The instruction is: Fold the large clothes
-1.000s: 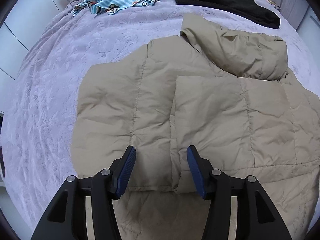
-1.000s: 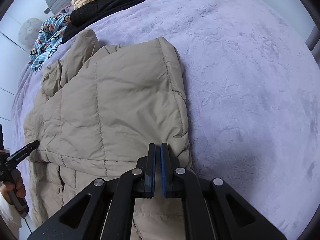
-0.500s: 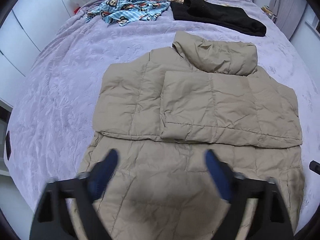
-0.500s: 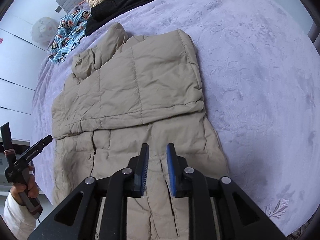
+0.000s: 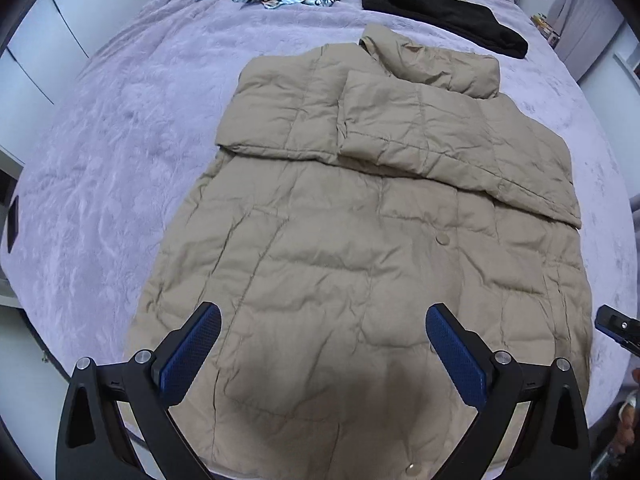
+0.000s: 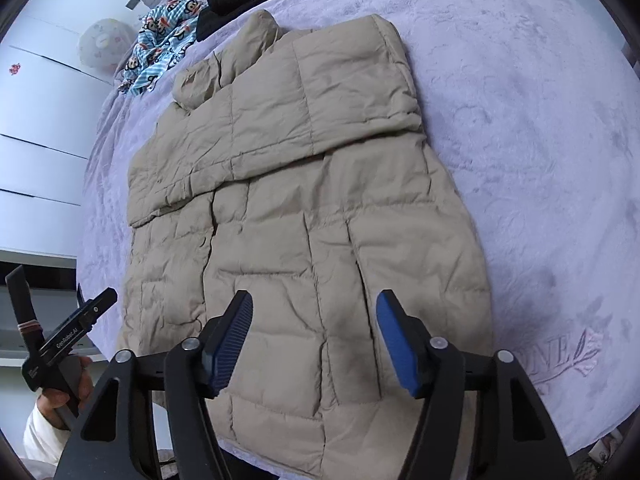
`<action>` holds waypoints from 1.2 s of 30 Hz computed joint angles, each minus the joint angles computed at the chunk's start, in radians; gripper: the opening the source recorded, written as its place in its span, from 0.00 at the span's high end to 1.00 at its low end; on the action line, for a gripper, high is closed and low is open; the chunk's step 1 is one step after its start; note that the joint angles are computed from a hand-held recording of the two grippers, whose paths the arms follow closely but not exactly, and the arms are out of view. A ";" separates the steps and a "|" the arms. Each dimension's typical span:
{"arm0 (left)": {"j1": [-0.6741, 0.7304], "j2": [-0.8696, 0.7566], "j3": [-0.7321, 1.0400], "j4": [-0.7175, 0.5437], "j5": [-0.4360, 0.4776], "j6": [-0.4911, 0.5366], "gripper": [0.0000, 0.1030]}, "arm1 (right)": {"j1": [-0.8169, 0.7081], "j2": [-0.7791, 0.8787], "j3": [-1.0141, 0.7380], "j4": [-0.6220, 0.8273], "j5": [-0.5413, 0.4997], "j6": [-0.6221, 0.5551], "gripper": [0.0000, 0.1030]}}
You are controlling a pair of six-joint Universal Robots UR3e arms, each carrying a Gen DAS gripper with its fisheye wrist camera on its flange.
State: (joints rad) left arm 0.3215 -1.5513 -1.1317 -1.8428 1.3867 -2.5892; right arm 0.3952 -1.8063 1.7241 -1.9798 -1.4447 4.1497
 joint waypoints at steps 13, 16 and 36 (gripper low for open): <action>0.247 0.109 -0.065 -0.096 -0.087 0.374 0.00 | 0.331 0.264 -0.262 -0.009 -0.248 0.347 0.08; 0.296 0.103 -0.043 -0.135 -0.099 0.425 0.00 | 0.380 0.314 -0.316 -0.013 -0.276 0.418 0.08; 0.437 0.034 0.001 -0.237 -0.096 0.557 0.00 | 0.458 0.371 -0.305 -0.178 -0.260 0.577 0.00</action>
